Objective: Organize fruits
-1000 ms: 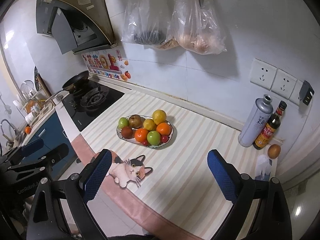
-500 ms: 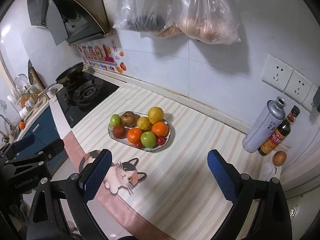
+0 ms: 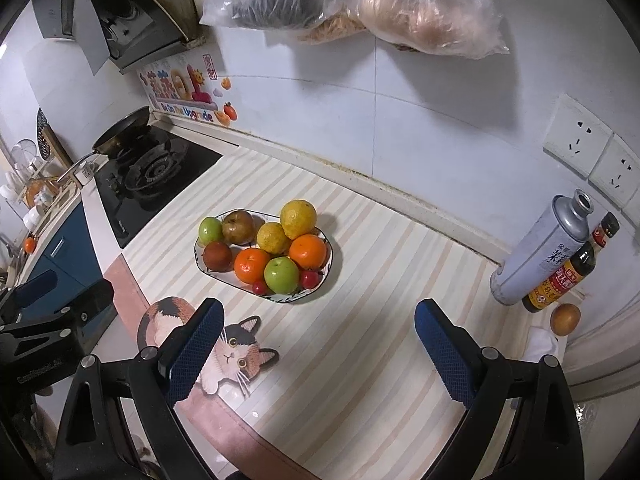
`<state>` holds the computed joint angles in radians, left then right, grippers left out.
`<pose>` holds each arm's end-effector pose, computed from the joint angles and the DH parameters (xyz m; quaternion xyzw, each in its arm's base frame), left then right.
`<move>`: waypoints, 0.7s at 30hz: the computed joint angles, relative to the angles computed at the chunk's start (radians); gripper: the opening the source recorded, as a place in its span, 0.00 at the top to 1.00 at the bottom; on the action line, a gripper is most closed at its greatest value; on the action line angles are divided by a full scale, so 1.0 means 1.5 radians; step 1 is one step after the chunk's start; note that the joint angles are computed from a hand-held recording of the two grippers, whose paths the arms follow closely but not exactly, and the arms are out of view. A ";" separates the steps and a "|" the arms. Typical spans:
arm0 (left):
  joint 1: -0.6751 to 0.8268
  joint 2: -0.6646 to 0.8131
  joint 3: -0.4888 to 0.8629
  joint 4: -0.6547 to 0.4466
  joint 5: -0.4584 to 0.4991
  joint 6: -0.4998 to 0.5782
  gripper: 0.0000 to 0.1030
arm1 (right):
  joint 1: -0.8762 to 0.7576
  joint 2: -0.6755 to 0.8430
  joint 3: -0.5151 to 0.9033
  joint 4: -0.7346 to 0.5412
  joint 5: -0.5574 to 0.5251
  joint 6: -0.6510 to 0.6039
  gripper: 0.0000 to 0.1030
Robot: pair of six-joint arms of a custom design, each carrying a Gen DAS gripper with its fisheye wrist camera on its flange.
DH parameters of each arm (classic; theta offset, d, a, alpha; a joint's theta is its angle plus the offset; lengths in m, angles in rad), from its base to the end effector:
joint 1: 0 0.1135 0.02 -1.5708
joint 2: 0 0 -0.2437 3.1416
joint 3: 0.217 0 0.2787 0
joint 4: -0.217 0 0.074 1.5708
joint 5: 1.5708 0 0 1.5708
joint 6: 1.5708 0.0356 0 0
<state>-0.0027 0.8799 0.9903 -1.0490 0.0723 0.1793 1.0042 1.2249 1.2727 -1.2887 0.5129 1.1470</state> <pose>0.1933 -0.0031 0.3026 0.0975 0.9449 -0.0068 0.3125 0.1438 0.1934 0.3164 0.1096 0.9488 0.0209 0.2956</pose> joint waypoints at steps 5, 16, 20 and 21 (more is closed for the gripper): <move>0.007 0.016 0.007 0.009 0.010 0.010 0.00 | -0.007 0.008 0.001 0.007 -0.004 -0.005 0.05; 0.011 0.039 0.017 0.010 0.021 0.015 0.00 | -0.012 0.012 0.003 0.008 -0.007 -0.010 0.05; 0.012 0.047 0.022 0.015 0.020 0.018 0.00 | -0.015 0.015 -0.004 0.016 -0.012 -0.010 0.05; 0.013 0.049 0.023 0.015 0.020 0.018 0.00 | -0.014 0.016 -0.004 0.017 -0.012 -0.007 0.05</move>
<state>0.0169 0.9540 1.0242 -1.0264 0.1027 0.2068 0.9836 1.2486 1.2662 -1.2636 0.4953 1.1361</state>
